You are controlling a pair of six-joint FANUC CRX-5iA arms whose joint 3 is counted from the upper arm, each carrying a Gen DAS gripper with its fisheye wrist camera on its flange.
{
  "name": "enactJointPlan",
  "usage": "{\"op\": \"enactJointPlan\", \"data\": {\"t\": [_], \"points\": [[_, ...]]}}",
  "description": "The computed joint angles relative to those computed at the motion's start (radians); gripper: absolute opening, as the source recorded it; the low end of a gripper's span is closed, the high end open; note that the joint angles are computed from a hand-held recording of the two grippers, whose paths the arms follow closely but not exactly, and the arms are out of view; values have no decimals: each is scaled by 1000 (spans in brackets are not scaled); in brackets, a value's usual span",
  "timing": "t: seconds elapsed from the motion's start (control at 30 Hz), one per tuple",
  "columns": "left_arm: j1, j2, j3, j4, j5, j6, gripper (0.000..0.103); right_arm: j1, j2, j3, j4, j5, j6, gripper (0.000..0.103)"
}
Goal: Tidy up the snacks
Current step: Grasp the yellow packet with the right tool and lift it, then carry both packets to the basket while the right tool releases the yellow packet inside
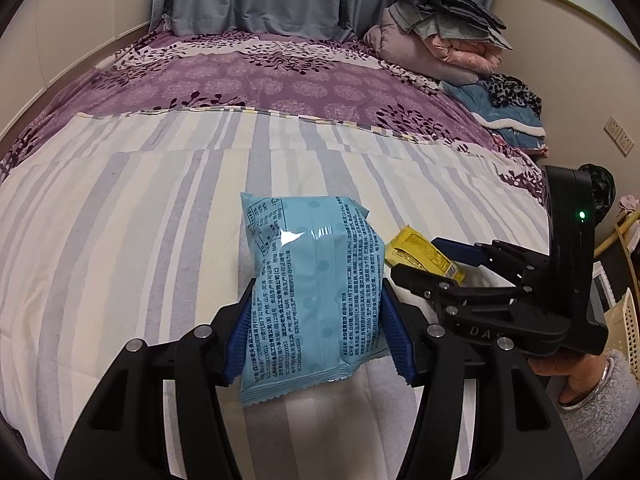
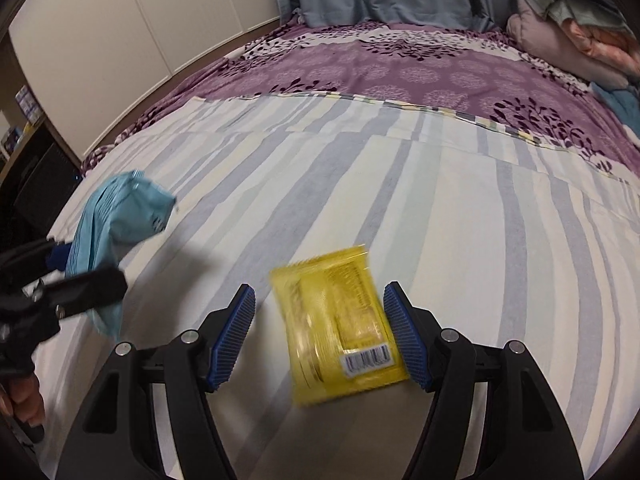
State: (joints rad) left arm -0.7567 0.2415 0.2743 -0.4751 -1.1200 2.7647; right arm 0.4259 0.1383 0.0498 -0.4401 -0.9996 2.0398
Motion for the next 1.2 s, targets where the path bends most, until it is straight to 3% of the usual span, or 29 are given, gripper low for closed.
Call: {"op": "enactJointPlan", "data": {"t": [0.33,0.43,0.53,0.8,1.2], "points": [[1,-16,-26,4,-3,11,59,107,-71,-123,194,131,-82,64],[2,-15,-25,8,-4,11,59,109,-72,-126,199,138,-97,52],[0,-15,-25,8,-4,8,59,116,-83,-141,212,149,-114,47],[-13,-14,-11,0,-17,8,59,116,-137,-191,233,160,-180,46],[-70,-6,41,-29,-51,6,59,38,-322,-284,159,124,-246,46]]}}
